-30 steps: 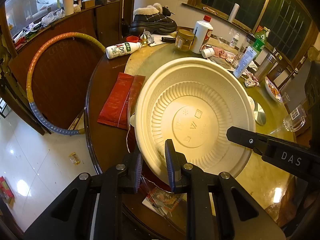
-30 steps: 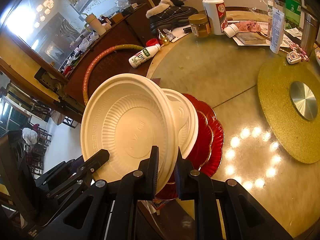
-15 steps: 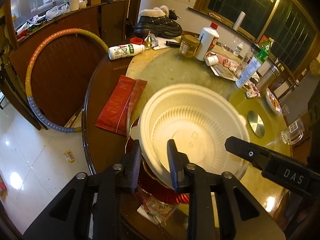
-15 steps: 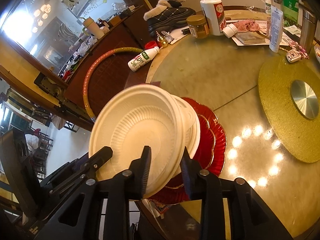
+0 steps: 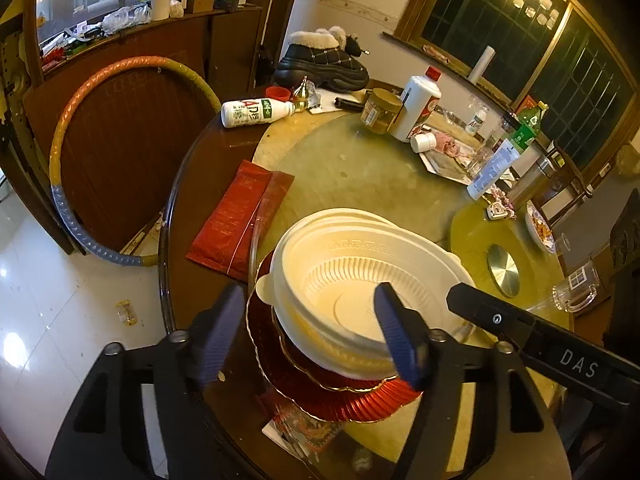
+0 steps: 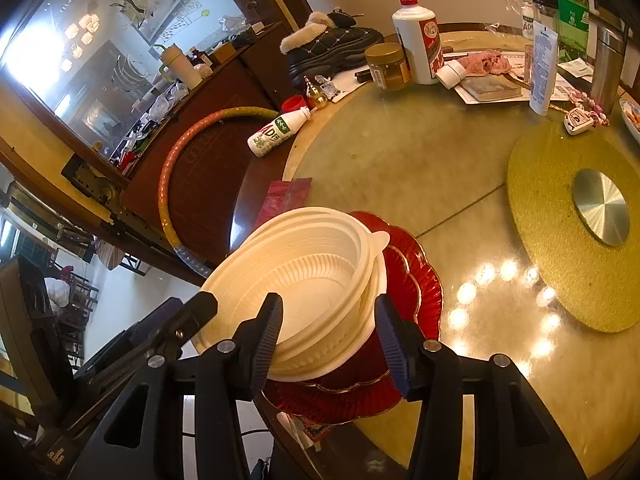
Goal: Organize plates and bowls
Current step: 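Open both tools and release the second beige bowl, then withdraw both tools from the stacked bowls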
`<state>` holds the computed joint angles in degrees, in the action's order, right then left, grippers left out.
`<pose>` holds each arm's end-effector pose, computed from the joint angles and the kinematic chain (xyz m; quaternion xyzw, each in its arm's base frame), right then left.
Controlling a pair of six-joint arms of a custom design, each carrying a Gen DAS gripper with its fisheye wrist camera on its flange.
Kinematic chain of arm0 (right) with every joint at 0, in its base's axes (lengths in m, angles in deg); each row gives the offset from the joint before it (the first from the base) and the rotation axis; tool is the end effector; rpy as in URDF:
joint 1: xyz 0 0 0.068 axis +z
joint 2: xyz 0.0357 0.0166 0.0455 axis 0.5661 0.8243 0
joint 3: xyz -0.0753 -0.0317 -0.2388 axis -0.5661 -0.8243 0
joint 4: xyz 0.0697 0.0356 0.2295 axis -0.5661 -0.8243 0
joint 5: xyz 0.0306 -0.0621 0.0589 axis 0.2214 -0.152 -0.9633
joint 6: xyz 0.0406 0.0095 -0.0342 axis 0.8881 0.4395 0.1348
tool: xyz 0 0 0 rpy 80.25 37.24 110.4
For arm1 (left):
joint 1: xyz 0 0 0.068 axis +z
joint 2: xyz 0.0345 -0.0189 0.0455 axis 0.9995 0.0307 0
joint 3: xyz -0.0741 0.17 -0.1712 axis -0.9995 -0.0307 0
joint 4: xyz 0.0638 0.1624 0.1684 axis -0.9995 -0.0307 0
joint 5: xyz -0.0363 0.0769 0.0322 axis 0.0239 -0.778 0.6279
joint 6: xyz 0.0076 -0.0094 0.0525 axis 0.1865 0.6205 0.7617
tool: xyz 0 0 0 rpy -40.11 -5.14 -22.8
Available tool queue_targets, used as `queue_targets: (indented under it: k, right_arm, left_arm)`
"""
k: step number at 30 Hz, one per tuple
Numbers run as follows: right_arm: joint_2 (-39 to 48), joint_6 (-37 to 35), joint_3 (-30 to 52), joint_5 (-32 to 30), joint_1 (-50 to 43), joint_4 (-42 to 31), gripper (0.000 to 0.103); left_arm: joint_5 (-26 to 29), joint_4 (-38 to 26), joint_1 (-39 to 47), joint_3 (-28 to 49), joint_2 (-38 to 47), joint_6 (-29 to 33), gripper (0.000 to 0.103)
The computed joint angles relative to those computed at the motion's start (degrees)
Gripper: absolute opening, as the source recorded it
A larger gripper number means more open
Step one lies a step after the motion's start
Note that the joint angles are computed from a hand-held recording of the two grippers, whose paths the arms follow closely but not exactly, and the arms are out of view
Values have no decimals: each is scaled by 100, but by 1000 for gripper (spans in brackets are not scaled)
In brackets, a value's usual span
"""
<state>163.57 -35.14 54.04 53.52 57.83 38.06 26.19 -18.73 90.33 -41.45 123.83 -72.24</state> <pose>0.2371 0.1067 0.1526 0.0456 0.9536 0.1806 0.2366 0.2337 -0.0004 0.1407 -0.0169 0.9472 -0.1252 0.2948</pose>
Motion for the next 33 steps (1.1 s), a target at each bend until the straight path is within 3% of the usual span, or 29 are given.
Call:
queue_targets:
  k: [2,6,9,14,19,22,26,33]
  right_arm:
    - [-254,-29,-112,114,63,12,54]
    - [-1076,-1,-512,324,212,52,80]
    - [-1616,-58,-768,471,396,-63,85]
    - [-2290,-201,-1374,885,755,-32,87]
    - [-2902,-405,-2014,1513,1316,47,92]
    - [-3054,-603,-2289,1735,1590,125,103]
    - [-2973,-599,-2438,2000,1832,232,103]
    - [-3184,-507,-2681,2803,2526,349,103]
  left_arm:
    - [-82,84,-50,-311,-502,4,72]
    - [-369,385,-191,-1143,-1845,-39,85]
    - [-637,414,-335,-1588,-2564,-24,85]
    - [-1297,447,-688,-2088,-3217,-143,85]
    - [-1001,381,-473,-2472,-3658,-132,89]
    - [-1118,524,-507,-2629,-3604,-178,91]
    - [-1360,586,-729,-2782,-3680,-188,91]
    - [-1459,126,-963,-2895,-4184,-257,91]
